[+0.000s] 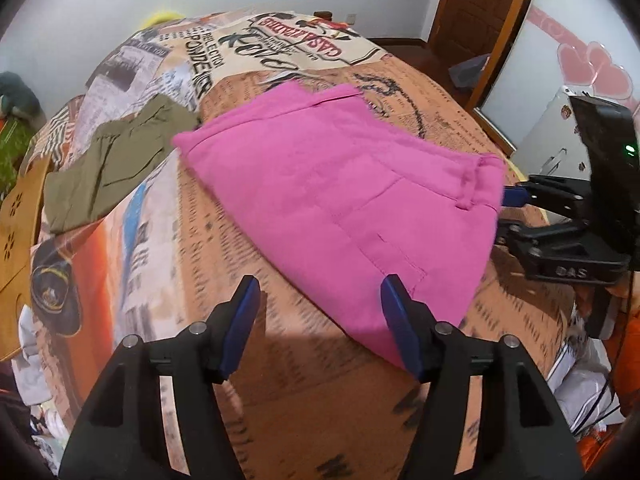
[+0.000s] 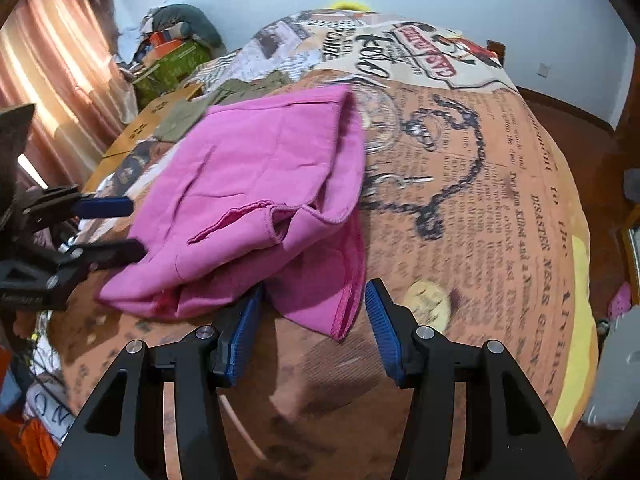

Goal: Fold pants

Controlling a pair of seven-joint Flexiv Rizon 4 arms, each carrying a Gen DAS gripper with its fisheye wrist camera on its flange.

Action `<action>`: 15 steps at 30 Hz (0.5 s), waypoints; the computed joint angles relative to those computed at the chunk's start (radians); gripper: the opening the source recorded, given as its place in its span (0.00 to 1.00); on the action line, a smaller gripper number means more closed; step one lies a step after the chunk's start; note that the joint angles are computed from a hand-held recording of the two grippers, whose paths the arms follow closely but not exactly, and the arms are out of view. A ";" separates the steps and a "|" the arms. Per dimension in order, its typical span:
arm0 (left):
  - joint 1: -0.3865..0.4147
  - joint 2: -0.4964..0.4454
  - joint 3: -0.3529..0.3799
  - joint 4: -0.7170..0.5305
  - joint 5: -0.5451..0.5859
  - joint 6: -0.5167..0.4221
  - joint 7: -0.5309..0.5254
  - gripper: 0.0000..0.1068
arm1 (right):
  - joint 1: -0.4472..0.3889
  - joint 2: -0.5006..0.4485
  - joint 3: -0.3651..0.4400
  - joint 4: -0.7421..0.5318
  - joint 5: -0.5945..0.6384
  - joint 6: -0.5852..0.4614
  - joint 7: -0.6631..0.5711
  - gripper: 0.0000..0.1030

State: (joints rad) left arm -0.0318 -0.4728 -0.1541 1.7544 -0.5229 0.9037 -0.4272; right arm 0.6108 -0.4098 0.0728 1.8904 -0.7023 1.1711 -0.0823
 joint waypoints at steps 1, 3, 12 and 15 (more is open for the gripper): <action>-0.007 -0.007 -0.004 -0.009 -0.002 -0.004 -0.012 0.60 | -0.008 0.000 -0.004 0.007 0.002 0.002 0.001 0.48; -0.016 -0.023 -0.009 -0.031 -0.003 -0.021 -0.035 0.62 | -0.016 0.002 -0.008 0.013 0.006 -0.009 0.000 0.48; -0.033 -0.096 -0.029 -0.154 0.001 -0.045 -0.111 0.63 | -0.049 0.033 -0.037 0.074 -0.027 -0.008 0.065 0.48; -0.022 -0.125 -0.026 -0.208 -0.005 0.007 -0.117 0.64 | -0.048 0.069 -0.040 0.111 -0.081 -0.004 0.132 0.48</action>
